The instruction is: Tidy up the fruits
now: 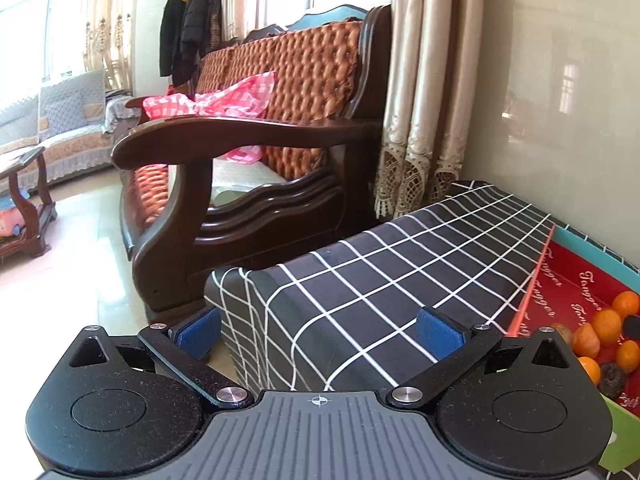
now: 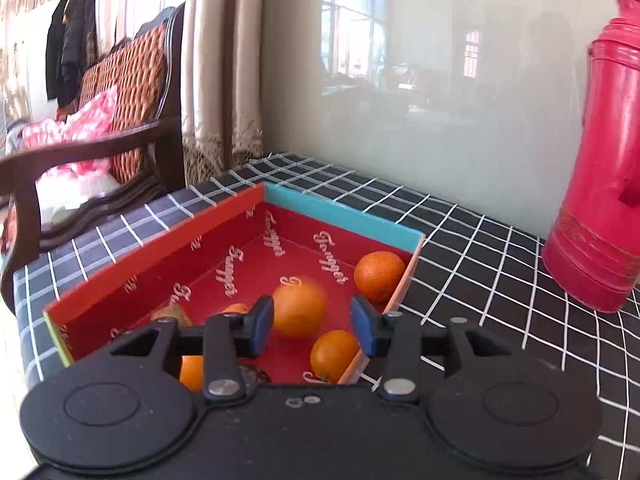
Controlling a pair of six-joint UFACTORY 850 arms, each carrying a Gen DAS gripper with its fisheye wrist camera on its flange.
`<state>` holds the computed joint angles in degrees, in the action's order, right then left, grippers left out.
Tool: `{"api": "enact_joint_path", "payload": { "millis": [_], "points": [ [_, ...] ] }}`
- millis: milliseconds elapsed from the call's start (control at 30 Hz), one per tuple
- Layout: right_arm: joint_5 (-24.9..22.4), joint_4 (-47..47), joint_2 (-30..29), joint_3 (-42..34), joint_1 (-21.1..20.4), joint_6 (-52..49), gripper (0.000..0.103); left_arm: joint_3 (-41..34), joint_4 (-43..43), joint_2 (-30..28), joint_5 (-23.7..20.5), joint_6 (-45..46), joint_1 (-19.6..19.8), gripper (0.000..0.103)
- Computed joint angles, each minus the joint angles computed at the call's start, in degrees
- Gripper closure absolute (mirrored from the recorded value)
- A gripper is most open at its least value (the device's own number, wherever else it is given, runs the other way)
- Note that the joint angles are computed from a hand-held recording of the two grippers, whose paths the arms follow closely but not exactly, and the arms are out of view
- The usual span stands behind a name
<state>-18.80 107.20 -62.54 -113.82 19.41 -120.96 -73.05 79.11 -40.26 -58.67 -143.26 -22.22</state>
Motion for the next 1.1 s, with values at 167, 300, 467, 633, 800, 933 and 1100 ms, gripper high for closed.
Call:
{"api": "enact_joint_path", "payload": {
  "millis": [167, 300, 467, 633, 800, 933, 1100],
  "points": [
    [-3.4, 24.0, 9.1, 14.2, -1.4, -19.5, 0.040, -0.5, 4.7, 0.1, 1.0, 1.4, -1.0, 0.000],
    [-5.4, 41.8, 17.4, 26.5, -2.3, -34.1, 0.020, -0.7, 8.4, 1.1, 4.7, 4.3, -2.3, 0.000],
    [-6.2, 48.6, 24.8, 36.3, -3.4, -39.0, 0.006, 1.1, 9.0, 5.2, 4.5, 6.4, -6.4, 0.000],
    [-9.0, 56.4, 30.3, 43.8, -3.2, -45.9, 0.006, 3.8, 8.1, 9.7, 1.9, 8.0, -10.6, 0.000],
    [-10.3, 62.1, 33.2, 48.1, -2.6, -51.9, 0.006, 5.9, 8.4, 12.2, 0.6, 8.9, -13.6, 0.000],
    [-11.0, 63.8, 34.4, 49.7, -2.4, -52.5, 0.006, 6.5, 8.5, 12.8, 0.1, 8.9, -14.9, 0.000],
    [-11.3, 63.4, 34.8, 50.6, -2.3, -52.4, 0.006, 6.4, 8.1, 12.9, -0.4, 8.3, -15.6, 0.000]
  ]
}}
